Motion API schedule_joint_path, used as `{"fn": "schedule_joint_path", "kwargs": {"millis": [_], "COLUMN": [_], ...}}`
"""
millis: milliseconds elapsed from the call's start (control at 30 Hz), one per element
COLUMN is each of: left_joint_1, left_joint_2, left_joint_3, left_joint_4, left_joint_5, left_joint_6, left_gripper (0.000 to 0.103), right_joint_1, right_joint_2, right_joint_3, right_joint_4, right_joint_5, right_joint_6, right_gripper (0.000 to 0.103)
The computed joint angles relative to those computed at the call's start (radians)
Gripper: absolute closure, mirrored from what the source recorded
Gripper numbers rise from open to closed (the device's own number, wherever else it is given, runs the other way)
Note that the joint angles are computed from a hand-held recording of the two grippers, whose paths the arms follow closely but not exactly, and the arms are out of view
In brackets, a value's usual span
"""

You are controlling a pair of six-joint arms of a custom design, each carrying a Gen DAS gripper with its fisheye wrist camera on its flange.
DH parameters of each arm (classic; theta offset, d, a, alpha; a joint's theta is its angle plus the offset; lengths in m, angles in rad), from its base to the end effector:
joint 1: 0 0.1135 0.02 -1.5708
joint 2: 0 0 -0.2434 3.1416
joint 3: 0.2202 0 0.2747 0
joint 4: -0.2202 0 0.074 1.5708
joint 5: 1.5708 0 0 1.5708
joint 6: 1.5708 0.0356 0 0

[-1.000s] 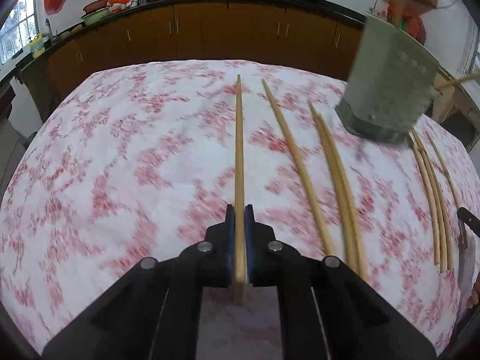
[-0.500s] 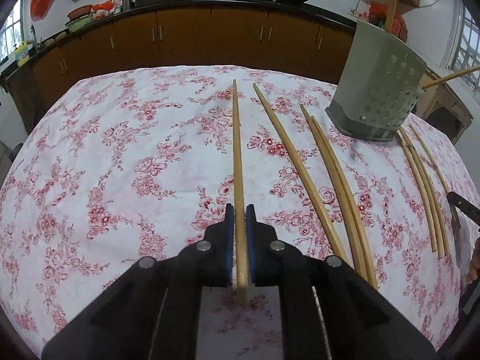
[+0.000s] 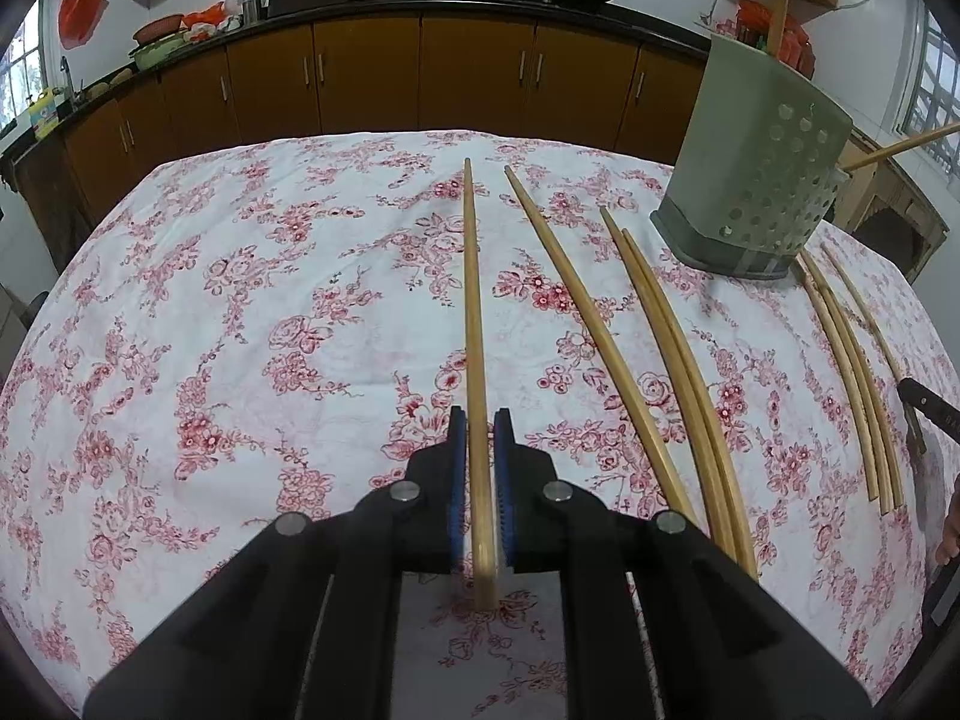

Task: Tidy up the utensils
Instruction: 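Close the left gripper on a chopstick while the right gripper grasps another chopstick, then lift both chopsticks upright and carry them above the green holder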

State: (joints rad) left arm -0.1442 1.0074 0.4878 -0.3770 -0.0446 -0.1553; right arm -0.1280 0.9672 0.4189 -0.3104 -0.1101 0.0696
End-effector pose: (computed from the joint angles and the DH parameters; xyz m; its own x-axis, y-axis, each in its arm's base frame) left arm 0.2188 -0.0302 0.1527 -0.7817 -0.0426 -0.6221 -0.0049 0.9981 -0.0621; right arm 0.2121 -0.0234 0.1426 -0.7451 0.1656 -0.6461 0.1078 0.9858 0.1284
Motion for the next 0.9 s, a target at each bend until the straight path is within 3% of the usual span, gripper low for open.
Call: {"fn": "schedule_joint_path", "kwargs": {"millis": [333, 433, 700, 900], "left_joint_1": [-0.025, -0.051, -0.029, -0.039], "left_joint_2": [0.017, 0.016, -0.032, -0.159], "left_joint_3": [0.009, 0.009, -0.018, -0.030], "left_joint_4": [0.001, -0.005, -0.020, -0.113], "left_joint_5": [-0.035, -0.074, -0.054, -0.082], "left_joint_6": [0.002, 0.001, -0.001, 0.029], "left_gripper": [0.089, 0.089, 0.095, 0.095], "right_joint_1": [0.025, 0.014, -0.028, -0.037], "right_joint_2": [-0.042, -0.069, -0.077, -0.316], "right_joint_3": [-0.018, -0.030, -0.035, -0.066], "right_joint_4": [-0.025, -0.040, -0.042, -0.138], "right_joint_5": [0.036, 0.018, -0.036, -0.007], "right_joint_6": [0.006, 0.004, -0.007, -0.060], "right_gripper": [0.093, 0.093, 0.095, 0.095]}}
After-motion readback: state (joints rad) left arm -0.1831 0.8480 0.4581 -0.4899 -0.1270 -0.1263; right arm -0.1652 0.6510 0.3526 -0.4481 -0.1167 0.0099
